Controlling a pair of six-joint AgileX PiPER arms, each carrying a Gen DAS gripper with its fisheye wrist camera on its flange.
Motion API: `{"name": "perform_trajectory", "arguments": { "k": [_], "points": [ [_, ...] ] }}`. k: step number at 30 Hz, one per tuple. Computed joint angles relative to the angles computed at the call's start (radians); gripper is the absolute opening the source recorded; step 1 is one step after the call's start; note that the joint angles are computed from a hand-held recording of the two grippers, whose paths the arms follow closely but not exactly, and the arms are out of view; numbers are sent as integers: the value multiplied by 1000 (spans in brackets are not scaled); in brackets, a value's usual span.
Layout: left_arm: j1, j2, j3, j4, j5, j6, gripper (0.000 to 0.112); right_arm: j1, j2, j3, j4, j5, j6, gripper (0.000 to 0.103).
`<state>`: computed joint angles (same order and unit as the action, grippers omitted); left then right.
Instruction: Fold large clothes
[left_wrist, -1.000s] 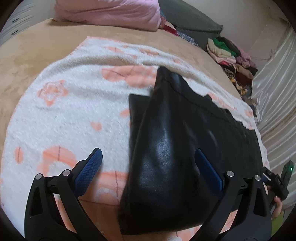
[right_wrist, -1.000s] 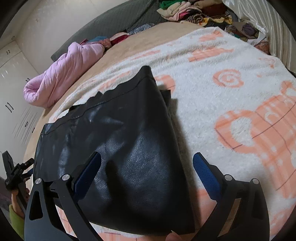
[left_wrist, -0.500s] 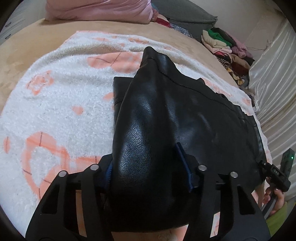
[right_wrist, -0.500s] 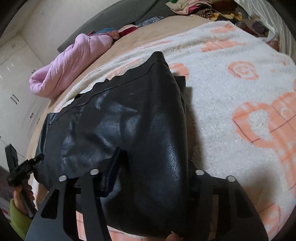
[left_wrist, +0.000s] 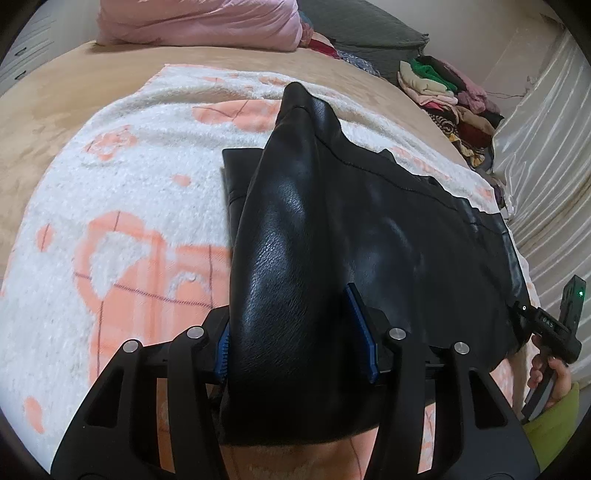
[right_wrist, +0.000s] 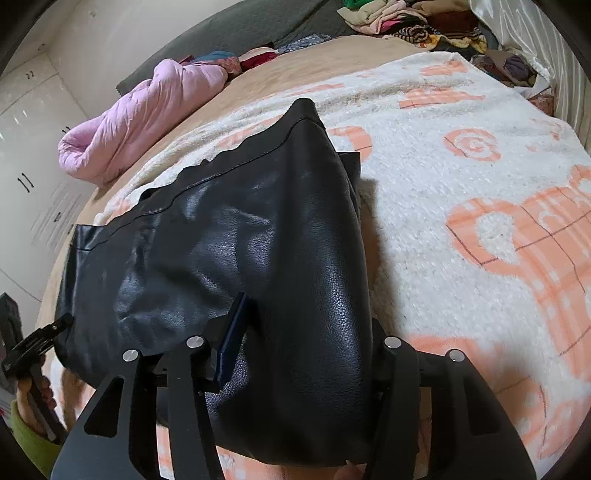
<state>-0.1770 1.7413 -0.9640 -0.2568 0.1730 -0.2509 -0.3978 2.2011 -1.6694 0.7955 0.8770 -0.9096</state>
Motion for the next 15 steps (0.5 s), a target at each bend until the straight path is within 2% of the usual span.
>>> {"name": "perform_trajectory", "arguments": {
  "k": [1, 5, 6, 10, 13, 15],
  "points": [
    [2, 1, -5, 22, 4, -19, 44, 5, -11, 13, -10, -23, 10, 58],
    [-11, -25, 0, 145, 20, -151, 50, 6, -62, 78, -4, -87, 13, 69],
    [-14, -29, -1, 165, 27, -170, 51, 5, -75, 96, 4, -99, 4, 76],
    [-26, -57, 0, 257, 48, -263, 58, -6, -128, 157, 37, -126, -38, 86],
    [-44, -87, 21, 439, 53, -446, 65, -8, -172, 203, 57, -151, -68, 90],
    [-52, -109, 34, 524, 60, -532, 66, -10, -206, 240, 84, -168, -101, 94]
  ]
}}
